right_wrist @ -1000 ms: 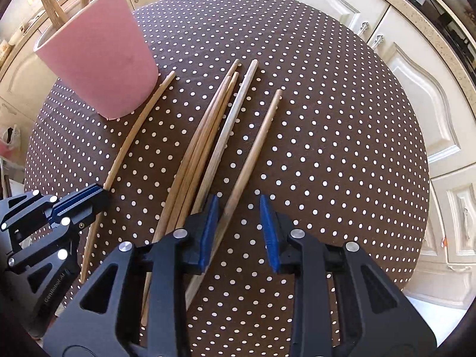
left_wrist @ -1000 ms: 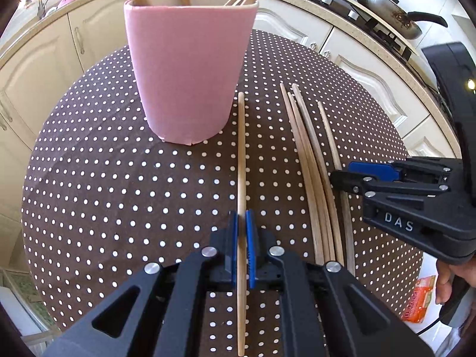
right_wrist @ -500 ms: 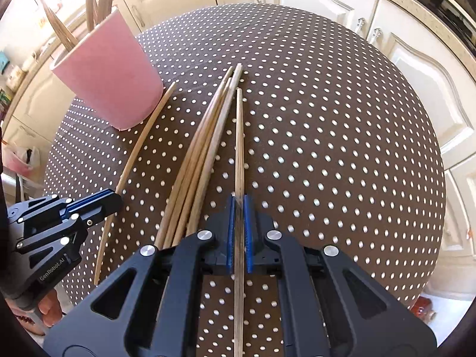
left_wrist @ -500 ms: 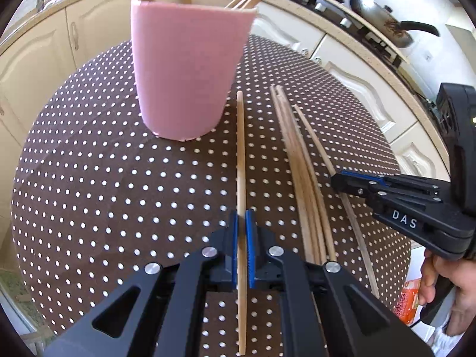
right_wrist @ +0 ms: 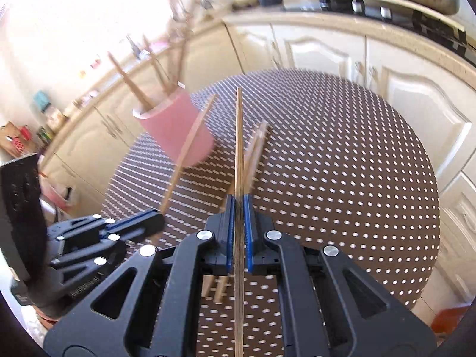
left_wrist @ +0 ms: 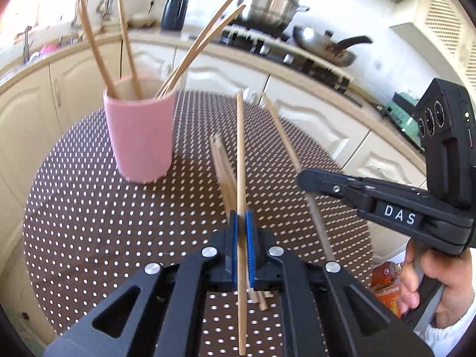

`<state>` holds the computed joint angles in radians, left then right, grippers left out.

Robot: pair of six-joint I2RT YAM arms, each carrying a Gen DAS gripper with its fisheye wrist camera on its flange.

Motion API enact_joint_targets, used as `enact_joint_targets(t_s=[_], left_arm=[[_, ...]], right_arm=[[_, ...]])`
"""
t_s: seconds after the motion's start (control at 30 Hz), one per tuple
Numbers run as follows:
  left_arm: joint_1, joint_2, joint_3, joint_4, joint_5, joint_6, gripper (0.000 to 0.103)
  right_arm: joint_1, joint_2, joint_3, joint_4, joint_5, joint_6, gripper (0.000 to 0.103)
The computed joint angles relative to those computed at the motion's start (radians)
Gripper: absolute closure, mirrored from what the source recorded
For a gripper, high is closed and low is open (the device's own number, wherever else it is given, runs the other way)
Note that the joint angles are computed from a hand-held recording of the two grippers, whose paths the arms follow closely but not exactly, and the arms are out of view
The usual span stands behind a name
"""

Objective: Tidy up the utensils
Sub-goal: 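Lift both held chopsticks upright and carry them over the pink cup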

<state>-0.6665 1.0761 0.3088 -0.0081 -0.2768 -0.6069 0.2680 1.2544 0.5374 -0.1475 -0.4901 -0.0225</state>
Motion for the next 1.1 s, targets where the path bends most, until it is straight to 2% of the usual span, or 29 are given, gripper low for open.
enact_joint_targets(t_s=[0.13, 0.3, 0.57, 0.9, 1.1], left_arm=[[-0.09, -0.122, 0.006, -0.055, -0.093, 0.0, 0.097], [-0.232, -0.249, 0.034, -0.171, -0.26, -0.035, 0.097], [-0.312, -0.366, 0.077, -0.275, -0.381, -0.03, 0.097], [-0.298, -0.498, 0.097, -0.334, -0.457, 0.047, 0.097], [-0.173, -0.601, 0.084, -0.321, -0.396, 0.135, 0.097]], right_arm=[[0.066, -0.145, -0.037, 0.029, 0.029, 0.067, 0.096], [0.158, -0.316, -0.069, 0.043, 0.079, 0.148, 0.096], [0.242, -0.361, -0.034, 0.077, 0.103, 0.199, 0.096], [0.353, -0.373, -0.018, 0.156, 0.194, 0.214, 0.096], [0.396, -0.316, 0.004, 0.233, 0.217, 0.222, 0.096]])
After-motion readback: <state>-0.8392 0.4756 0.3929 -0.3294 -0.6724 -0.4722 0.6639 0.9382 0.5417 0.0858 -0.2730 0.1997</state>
